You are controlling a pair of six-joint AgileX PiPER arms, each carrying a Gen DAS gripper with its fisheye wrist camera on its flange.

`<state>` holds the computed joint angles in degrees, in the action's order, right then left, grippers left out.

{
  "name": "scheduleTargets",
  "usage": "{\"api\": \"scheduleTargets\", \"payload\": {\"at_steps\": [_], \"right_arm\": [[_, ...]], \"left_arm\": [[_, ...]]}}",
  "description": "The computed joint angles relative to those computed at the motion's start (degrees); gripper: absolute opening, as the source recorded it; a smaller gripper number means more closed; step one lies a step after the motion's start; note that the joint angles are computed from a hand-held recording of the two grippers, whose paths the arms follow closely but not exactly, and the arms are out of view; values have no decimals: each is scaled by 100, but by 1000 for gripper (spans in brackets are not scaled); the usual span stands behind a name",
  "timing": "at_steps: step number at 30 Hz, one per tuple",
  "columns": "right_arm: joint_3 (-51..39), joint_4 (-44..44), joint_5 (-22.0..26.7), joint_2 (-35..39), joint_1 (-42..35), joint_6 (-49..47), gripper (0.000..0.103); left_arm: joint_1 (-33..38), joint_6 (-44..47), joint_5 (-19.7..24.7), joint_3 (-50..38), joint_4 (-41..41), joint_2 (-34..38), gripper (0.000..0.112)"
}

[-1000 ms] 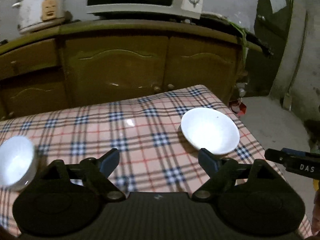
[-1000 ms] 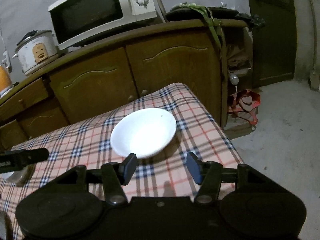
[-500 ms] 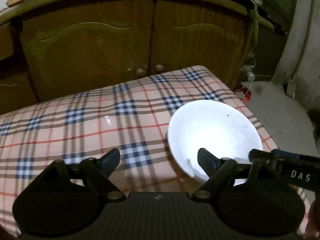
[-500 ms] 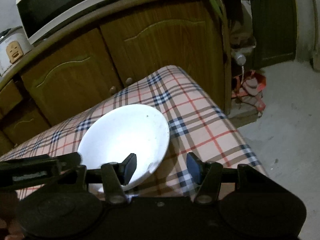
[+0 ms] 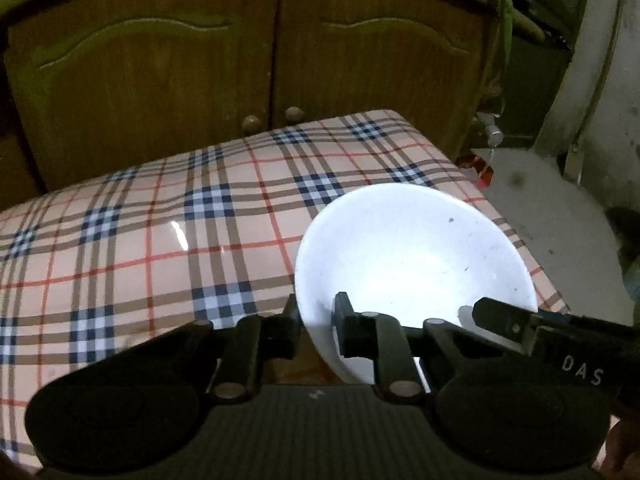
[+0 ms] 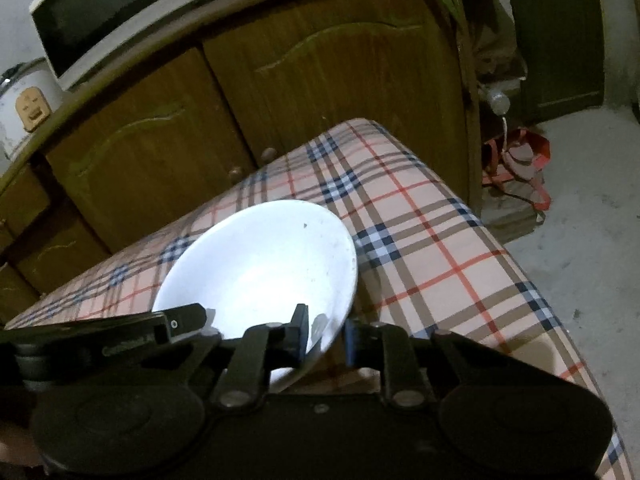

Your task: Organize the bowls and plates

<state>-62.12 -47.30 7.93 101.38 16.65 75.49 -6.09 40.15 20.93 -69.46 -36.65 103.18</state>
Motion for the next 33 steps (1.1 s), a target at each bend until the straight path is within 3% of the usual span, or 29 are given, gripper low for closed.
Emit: {"api": "scheduleTargets", "payload": {"at_steps": [7,15,27,33], "right_arm": [[205,-92,524,-689,435,72,24],[421,-27,1396,-1841,1261,73,24],[470,-881,3573,-3175,3543,1186,24],[389,-1219,4548,-3386,4649,1585,24]], "left_arm": [[122,-492,183,500,392,-901,19],[322,-1160,481,1196,1040,-2493,19],[882,-1291,1342,1861,1323,-4593,19],[1562,-675,1917,2115,787,-5371,19]]}}
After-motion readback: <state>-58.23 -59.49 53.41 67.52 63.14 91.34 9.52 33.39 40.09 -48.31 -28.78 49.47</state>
